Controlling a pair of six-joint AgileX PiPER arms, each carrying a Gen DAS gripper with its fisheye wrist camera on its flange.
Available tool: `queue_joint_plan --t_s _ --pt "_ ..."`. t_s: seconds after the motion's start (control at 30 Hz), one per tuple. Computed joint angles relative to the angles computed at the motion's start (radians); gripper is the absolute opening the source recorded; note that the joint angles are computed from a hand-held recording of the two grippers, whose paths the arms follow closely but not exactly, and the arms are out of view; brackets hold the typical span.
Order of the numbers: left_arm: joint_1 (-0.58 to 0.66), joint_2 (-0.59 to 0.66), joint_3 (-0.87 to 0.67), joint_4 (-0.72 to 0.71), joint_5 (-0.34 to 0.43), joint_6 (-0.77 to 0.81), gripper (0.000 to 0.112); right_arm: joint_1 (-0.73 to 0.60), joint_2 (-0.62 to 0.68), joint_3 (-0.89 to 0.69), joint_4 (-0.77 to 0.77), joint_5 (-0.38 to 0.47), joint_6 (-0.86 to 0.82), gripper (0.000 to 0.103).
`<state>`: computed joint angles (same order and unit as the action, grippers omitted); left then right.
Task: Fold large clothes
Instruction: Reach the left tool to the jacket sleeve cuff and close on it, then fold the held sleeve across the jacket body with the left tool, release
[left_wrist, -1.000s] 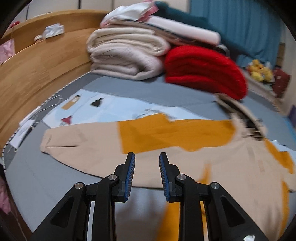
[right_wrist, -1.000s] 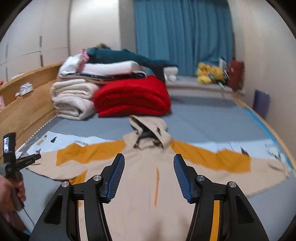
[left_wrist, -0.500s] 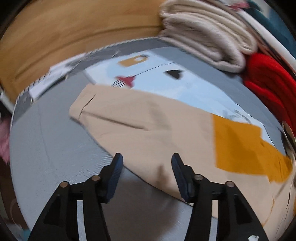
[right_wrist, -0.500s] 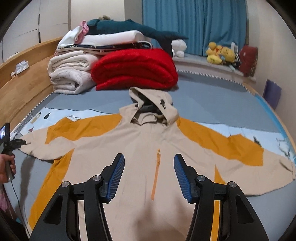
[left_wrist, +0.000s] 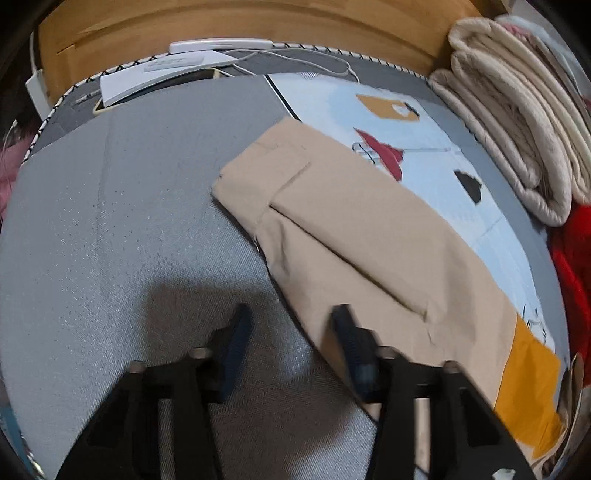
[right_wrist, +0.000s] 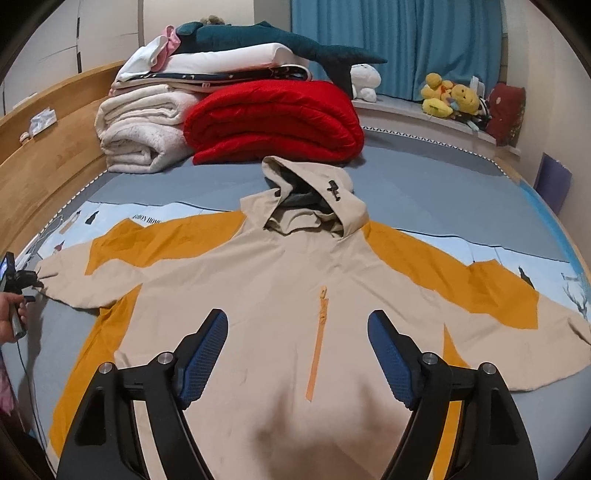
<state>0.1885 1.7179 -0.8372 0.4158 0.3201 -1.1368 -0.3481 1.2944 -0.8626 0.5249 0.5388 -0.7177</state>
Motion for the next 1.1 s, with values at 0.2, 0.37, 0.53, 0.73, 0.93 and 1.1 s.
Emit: queue_joint_plan --t_s 0.2,0.37,0.53,0.73,0.93,1.1 --pt "-0.093 -0.114 -0.013 0.240 0.038 -0.210 0.000 0.015 -0.046 0.024 -0.080 -0.015 0.074 0.077" --pt "-0.306 -0.238 -0.070 0.361 0.174 -0.319 0.000 -0.050 -0.107 0.014 -0.085 0.021 0.094 0.040" --pt "-0.667 -0.294 -0.179 0.476 0.347 -0.446 0.000 -0.164 -0.174 0.003 0.007 0.122 0.030 0.033" --pt "-1.070 -0.156 -0.426 0.531 0.436 -0.498 0.000 -0.301 -0.239 -0.008 0.104 0.303 -0.027 0.033" --pt "-1.266 0.153 -0.812 0.250 0.406 -0.197 0.000 -0.374 -0.260 0.015 0.127 0.365 -0.055 0.033" --pt "-1.310 0.375 -1.116 -0.128 0.551 0.186 0.003 -0.389 -0.205 -0.017 0.101 0.378 -0.019 0.023"
